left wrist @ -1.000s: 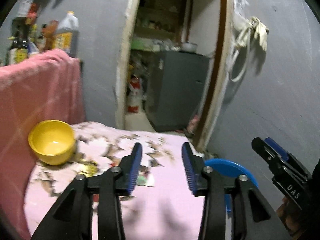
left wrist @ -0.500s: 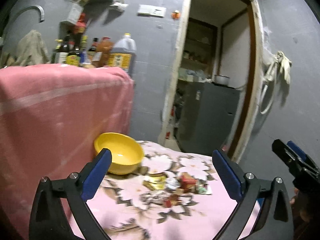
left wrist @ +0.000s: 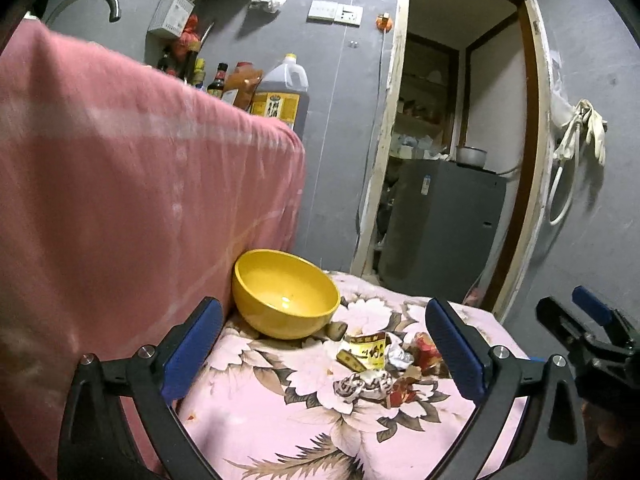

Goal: Collect trash
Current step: 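Move both tools back over the trash pile on the table, then grasp the white-red crumpled wrapper with the left tool while the right tool grasps the green-white paper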

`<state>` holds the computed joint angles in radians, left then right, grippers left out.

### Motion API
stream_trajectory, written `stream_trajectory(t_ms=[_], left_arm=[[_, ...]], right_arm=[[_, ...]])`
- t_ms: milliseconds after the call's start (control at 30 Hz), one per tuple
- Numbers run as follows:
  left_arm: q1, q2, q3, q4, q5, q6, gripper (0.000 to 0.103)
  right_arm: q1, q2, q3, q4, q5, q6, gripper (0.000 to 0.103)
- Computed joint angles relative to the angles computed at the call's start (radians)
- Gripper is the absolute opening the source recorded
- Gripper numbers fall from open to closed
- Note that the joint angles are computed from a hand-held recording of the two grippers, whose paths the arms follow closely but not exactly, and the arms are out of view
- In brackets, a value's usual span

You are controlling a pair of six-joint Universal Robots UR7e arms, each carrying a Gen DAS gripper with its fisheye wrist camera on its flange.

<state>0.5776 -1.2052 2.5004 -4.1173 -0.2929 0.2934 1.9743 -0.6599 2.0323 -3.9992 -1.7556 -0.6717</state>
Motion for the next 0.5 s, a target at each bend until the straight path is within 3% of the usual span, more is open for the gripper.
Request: stream_trajectory(t_ms=[100,200,333,500], left_arm=[[0.021,0.022,-0.014,0.002,-0.007,-0.004,0.099],[0.05,0.023,-0.024,0.088,-0.02,-0.075,0.099],[0.096,-0.007,-0.033,0.301,-0.047,-0.23,0.099],[0.168,-0.09,-0.06,0.69,-0.125,-0.508,0.099]], right_arm=[[-0.017,0.009,-0.018,0.044,-0.006,-0.002,0.103],[-0.032,0.014,-0.037,0.095,-0.022,0.002,0.103],[-0.05,0.015,-0.072,0.192,-0.06,0.017,0.103],[-0.065,0.015,-0.107,0.321,-0.103,0.03,0.103]])
